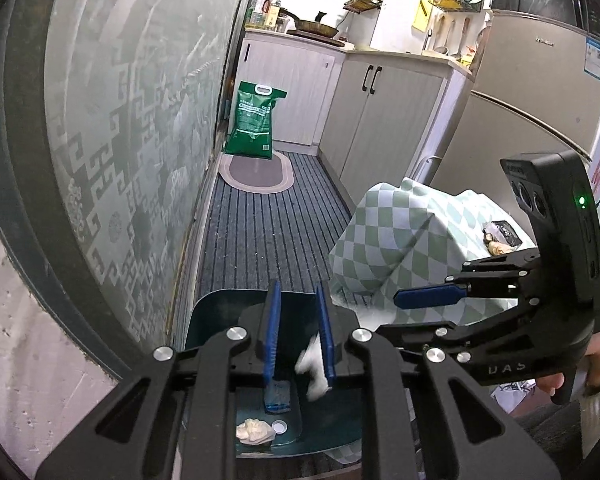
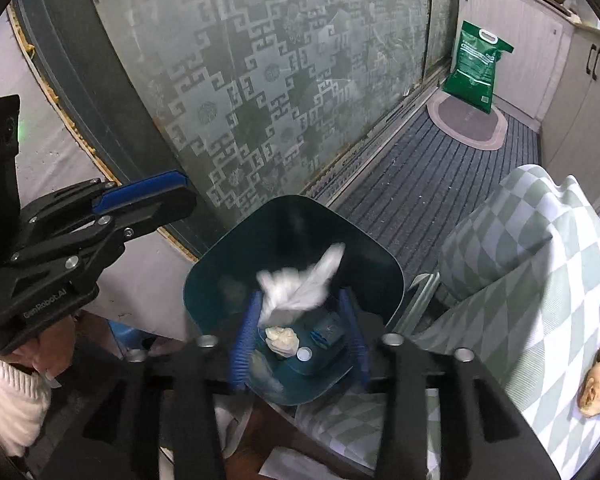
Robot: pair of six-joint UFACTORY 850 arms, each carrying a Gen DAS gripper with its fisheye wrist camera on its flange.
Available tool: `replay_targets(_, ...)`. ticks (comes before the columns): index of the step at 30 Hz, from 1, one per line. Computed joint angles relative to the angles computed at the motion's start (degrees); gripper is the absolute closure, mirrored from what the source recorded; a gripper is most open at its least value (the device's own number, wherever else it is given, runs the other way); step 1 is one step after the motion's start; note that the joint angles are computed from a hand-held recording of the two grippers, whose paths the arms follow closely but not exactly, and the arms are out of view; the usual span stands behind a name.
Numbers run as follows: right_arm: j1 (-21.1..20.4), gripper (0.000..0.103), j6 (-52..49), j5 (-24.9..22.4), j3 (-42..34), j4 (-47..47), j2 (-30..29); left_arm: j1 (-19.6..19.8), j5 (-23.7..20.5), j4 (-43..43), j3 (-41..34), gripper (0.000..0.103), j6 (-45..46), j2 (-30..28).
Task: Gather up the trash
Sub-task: 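Carry the tissue and nut shell over the teal bin and release both, then grasp the brown bread chunk with the left gripper while the right grasps the clear plastic piece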
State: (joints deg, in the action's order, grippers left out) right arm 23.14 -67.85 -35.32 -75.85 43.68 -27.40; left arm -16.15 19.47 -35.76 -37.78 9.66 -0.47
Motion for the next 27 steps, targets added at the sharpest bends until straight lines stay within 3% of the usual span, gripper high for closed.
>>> replay_targets(12, -3.31, 0.059, -4.8, 0.57, 1.76, 5.18, 2.77, -2.06, 1.95, 5.2, -2.62, 0.084, -5.75, -1.36)
replay_targets(24, -11.34, 0.051, -12.26, 1.64, 4.49, 13.56, 7.08, -6.82, 1.86, 10.69, -9.92, 0.085, -8.91, -7.48)
replay_targets(27, -13.53, 0.051, -13.54, 2.42, 5.07, 14.77, 7.9, -8.06, 1.66, 11.21, -12.14, 0.081, -8.99, -9.24)
